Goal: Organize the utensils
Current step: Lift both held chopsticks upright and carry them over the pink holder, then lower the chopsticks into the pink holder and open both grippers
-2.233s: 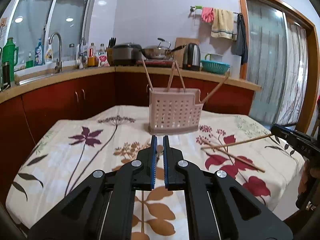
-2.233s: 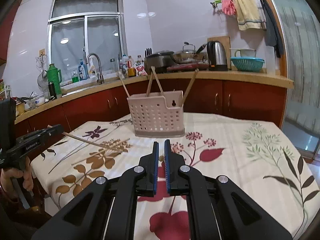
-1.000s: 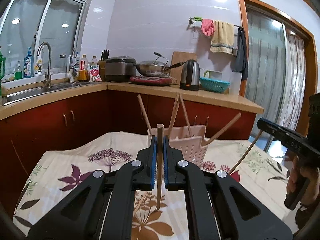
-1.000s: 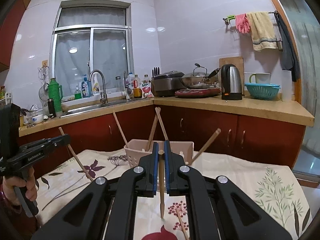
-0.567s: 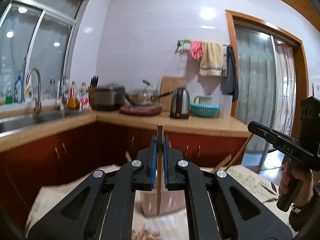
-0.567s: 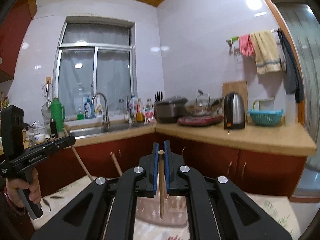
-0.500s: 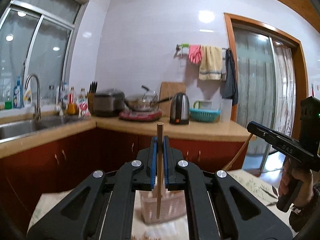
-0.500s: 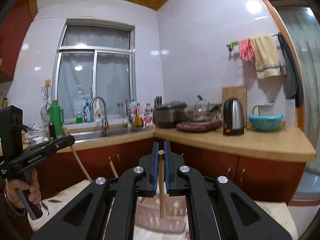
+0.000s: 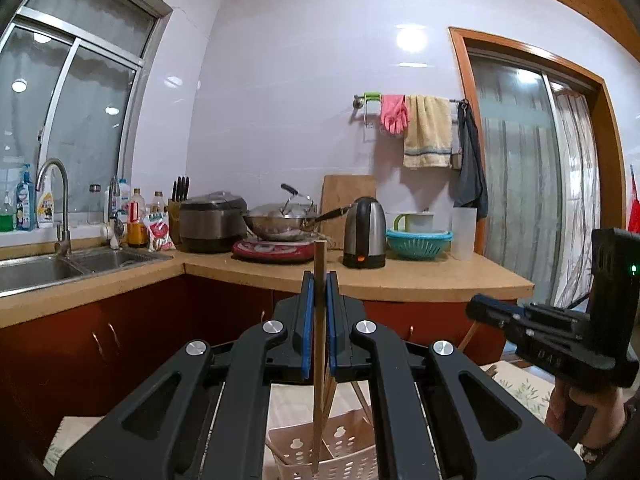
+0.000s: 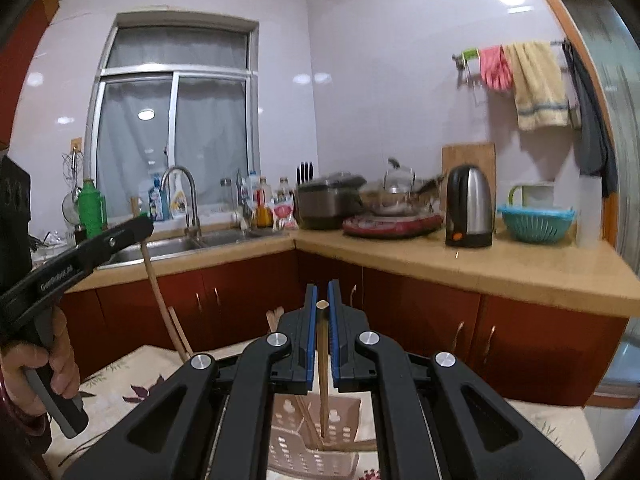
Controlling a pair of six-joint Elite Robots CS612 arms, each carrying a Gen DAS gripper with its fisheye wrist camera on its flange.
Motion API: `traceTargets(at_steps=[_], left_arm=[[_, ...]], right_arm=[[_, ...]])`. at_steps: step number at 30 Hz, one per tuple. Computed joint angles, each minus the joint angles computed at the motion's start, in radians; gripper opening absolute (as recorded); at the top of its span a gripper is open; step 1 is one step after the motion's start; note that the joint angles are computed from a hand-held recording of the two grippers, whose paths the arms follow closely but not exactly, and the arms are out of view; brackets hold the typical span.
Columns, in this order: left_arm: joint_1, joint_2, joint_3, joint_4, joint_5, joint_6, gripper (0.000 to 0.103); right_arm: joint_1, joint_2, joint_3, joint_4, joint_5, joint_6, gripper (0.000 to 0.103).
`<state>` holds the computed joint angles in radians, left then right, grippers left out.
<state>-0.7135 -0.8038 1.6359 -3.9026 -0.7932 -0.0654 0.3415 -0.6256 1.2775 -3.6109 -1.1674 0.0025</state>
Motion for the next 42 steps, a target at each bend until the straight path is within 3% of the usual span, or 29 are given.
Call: traceTargets(at_steps=[8, 17, 24, 27, 29, 32, 34, 42], left_arm=[[0.021, 0.002, -0.007, -0.004, -0.046, -0.036, 0.006], [0.014, -0.002, -0.034, -0.109, -0.029, 0.079, 0.006], [0.026, 0.023, -0.035, 0.017, -0.023, -0.030, 0.006], [0.030, 0.029, -0.025, 0.070, -0.019, -0.084, 0.008], [0.029, 0.030, -0.018, 0.099, -0.010, -0.100, 0.012], [0.024, 0.030, -0.005, 0.106, 0.010, -0.114, 0.043], [0.018, 0.025, 0.011, 0.107, 0.017, -0.127, 0.050], [-0.024, -0.012, 0.122, 0.144, 0.063, -0.200, 0.074]], right_arm=[[0.004, 0.018, -0.011, 0.037, -0.004, -0.016, 0.006], [0.005, 0.029, -0.028, 0.055, -0.010, -0.001, 0.006], [0.009, 0.031, -0.021, 0.063, -0.033, -0.016, 0.007], [0.005, 0.028, -0.015, 0.072, -0.024, -0.004, 0.011], [0.004, 0.025, -0.008, 0.069, -0.027, 0.003, 0.020], [0.002, 0.018, 0.011, 0.046, -0.027, 0.014, 0.037], [0.001, 0.013, 0.021, 0.034, -0.029, 0.013, 0.045], [-0.018, -0.048, 0.167, -0.040, -0.025, 0.023, 0.052]])
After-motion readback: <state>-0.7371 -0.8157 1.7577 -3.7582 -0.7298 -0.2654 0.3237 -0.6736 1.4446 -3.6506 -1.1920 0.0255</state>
